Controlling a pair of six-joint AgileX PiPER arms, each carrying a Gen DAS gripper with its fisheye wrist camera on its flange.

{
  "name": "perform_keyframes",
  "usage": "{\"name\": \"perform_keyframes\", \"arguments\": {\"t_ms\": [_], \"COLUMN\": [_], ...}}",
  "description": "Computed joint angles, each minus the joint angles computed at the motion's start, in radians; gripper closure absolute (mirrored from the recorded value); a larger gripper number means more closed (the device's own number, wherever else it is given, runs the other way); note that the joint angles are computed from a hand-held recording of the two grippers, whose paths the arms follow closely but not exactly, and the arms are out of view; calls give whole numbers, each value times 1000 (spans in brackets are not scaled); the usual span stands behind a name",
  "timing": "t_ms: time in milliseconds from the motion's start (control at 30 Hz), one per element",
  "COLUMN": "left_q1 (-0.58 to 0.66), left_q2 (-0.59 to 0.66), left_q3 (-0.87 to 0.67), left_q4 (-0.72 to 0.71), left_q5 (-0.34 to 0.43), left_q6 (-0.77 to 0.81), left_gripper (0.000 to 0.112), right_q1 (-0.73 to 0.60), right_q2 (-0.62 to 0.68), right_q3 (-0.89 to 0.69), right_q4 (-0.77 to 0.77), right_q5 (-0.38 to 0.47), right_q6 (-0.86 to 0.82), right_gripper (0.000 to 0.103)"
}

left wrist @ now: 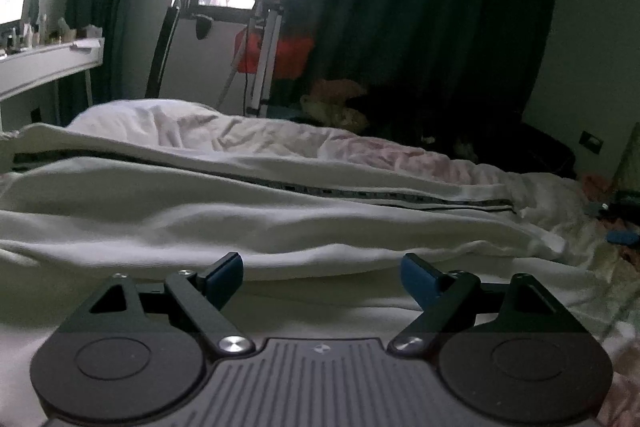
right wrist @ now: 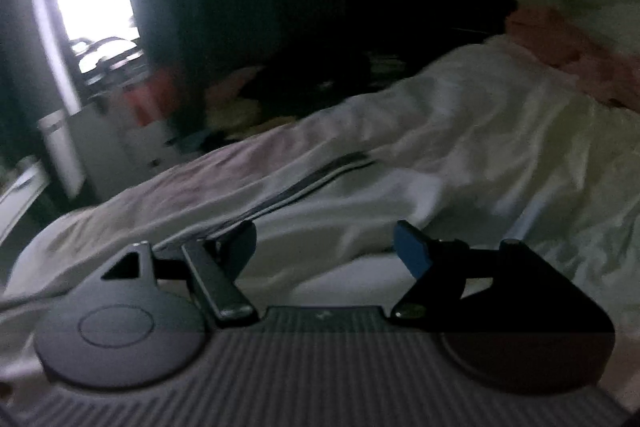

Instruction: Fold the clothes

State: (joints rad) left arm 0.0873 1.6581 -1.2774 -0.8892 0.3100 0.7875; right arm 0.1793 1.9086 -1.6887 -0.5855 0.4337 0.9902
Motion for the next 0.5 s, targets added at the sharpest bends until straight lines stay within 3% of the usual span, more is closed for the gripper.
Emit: {"name": "perform_keyframes", "arguments": {"t_ms": [100,200,400,500], "left_q1": [-4,-16,-21,-2], "left_q2": [-25,-39,-51,-56], "left_q3": [24,35,43,34], "left_q4": [29,147,580,683], "left_q5": [-18,-41,-66,-27], "left_q6": [-22,-125,-558,-690], "left_gripper": [24,24,24,24], "right_q1": [68,121,111,96], "right_q2": [-96,-145,-129,-116], "right_q3": [123,175,152,142], "right_q4": [-44,-75,-3,30], "right_q5": [2,21,33,52], "right_q6": [8,0,-59,-68], "right_gripper": [26,26,26,26]}}
